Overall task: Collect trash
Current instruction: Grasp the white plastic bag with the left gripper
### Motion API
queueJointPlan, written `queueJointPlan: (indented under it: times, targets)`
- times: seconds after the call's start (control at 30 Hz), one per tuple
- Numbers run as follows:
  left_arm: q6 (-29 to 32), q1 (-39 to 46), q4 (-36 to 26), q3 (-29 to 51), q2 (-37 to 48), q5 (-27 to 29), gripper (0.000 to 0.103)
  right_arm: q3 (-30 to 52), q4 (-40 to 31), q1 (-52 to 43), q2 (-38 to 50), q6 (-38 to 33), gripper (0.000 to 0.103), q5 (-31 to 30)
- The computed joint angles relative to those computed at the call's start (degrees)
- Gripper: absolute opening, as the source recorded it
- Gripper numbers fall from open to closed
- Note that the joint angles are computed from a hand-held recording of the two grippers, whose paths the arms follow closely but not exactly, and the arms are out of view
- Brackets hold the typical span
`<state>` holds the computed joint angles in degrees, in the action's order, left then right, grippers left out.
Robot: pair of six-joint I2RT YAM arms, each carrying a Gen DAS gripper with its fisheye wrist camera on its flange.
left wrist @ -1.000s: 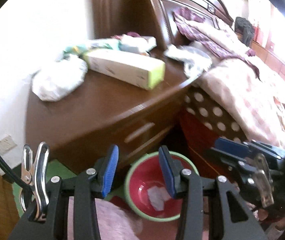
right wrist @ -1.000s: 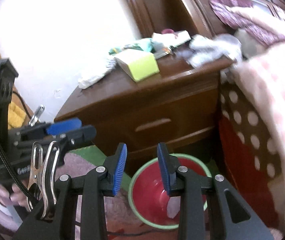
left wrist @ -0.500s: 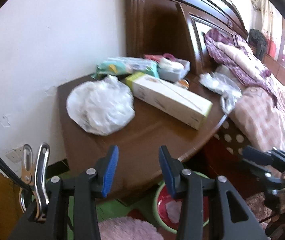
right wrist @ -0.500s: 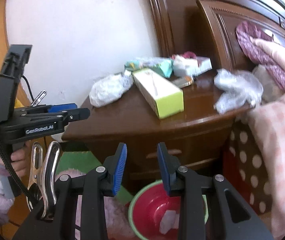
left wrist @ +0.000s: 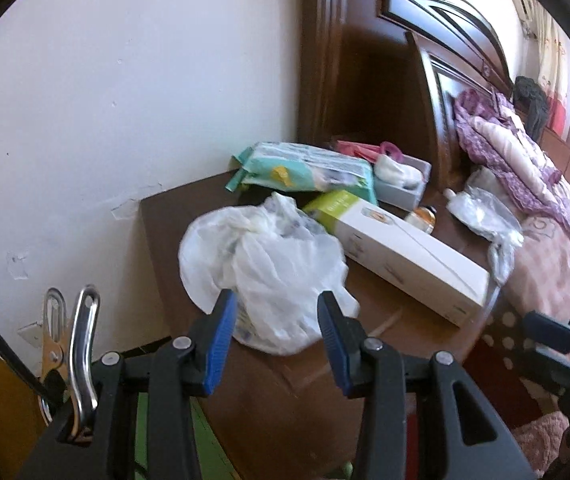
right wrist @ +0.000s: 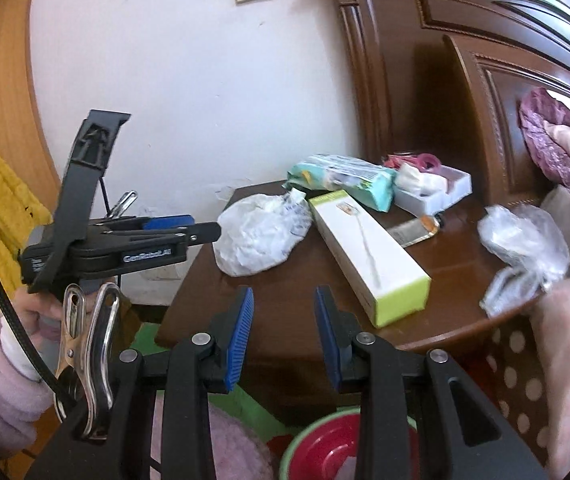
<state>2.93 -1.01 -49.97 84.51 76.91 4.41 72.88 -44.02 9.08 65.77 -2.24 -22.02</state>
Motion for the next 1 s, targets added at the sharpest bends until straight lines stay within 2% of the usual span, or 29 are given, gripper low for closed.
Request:
queueJointPlan:
  times: [0.13, 0.23, 0.43, 0.53, 0.8, 1.0]
  targets:
    - [1.27, 3.06, -0.89, 4.41, 5.37, 3.78, 0.044, 2.25, 1.89, 2.10, 4.31, 2.33, 0.034, 0.48]
    - [1.72, 4.86, -1.11, 6.75, 8.88, 5.54, 0.044, 3.77, 3.27, 3.57, 8.21, 4.36, 0.044, 0.97]
    - [0.88, 7.14, 0.99, 8.59, 14.23, 6.90, 0.048, 7.33, 5.74, 5.82, 16.77, 8.82, 0.050, 1.39]
    - [0.06, 7.54, 2.52, 8.91, 16.54, 6.25, 0.048, 9.22, 6.84, 6.72, 20.34, 10.38, 0.059, 1.37]
    - [-0.79, 8.93, 3.37, 10.51, 20.99, 8.98, 0.048, 13.95, 8.09, 9.76, 28.80, 11.89, 0.060, 4.55]
    - [-1.60, 9.54, 2.09, 12.98, 23.62, 11.52, 0.048, 15.17, 9.47, 8.91, 32.21, 13.09, 0.060, 2.63]
